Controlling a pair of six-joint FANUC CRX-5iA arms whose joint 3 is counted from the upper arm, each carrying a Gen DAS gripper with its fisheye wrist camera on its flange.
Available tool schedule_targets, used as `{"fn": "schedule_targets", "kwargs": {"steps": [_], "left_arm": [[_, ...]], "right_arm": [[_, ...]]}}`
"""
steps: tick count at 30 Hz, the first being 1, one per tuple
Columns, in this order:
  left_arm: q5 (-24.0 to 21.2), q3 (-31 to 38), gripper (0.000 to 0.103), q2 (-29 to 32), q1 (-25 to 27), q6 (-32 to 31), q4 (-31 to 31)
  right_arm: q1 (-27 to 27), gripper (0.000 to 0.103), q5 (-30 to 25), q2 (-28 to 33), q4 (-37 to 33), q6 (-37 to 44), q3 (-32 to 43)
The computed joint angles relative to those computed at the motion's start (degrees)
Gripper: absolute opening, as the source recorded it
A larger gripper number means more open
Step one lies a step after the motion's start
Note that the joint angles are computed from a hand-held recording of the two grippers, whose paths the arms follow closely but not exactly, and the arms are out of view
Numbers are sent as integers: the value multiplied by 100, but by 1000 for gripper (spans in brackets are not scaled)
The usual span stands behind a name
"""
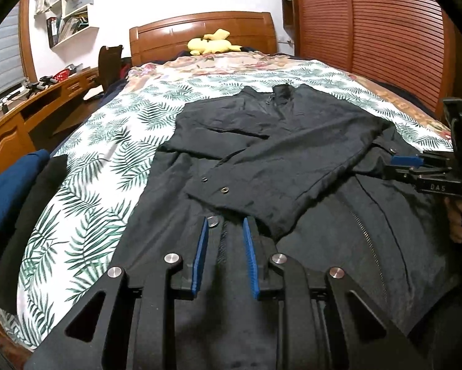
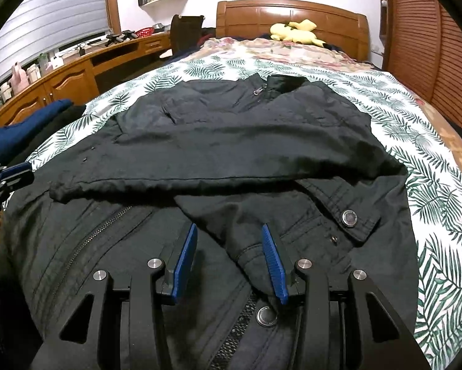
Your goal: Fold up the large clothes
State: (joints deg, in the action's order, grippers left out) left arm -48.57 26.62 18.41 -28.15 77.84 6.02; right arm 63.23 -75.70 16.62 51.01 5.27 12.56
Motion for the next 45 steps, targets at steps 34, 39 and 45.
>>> {"fn": "schedule_targets", "kwargs": {"steps": [34,39,45], "left_arm": [[-367,58,5,222,-198,-862,1119],[-438,188,26,253,-200,-657,756],[-78,-291,78,11,22,-711,1030]], "right_arm": [[111,45,-106,-86,123,-18,-75],[103,45,-91,-81,101,11,-74],[82,45,-80,-43,73,70,-20]]}}
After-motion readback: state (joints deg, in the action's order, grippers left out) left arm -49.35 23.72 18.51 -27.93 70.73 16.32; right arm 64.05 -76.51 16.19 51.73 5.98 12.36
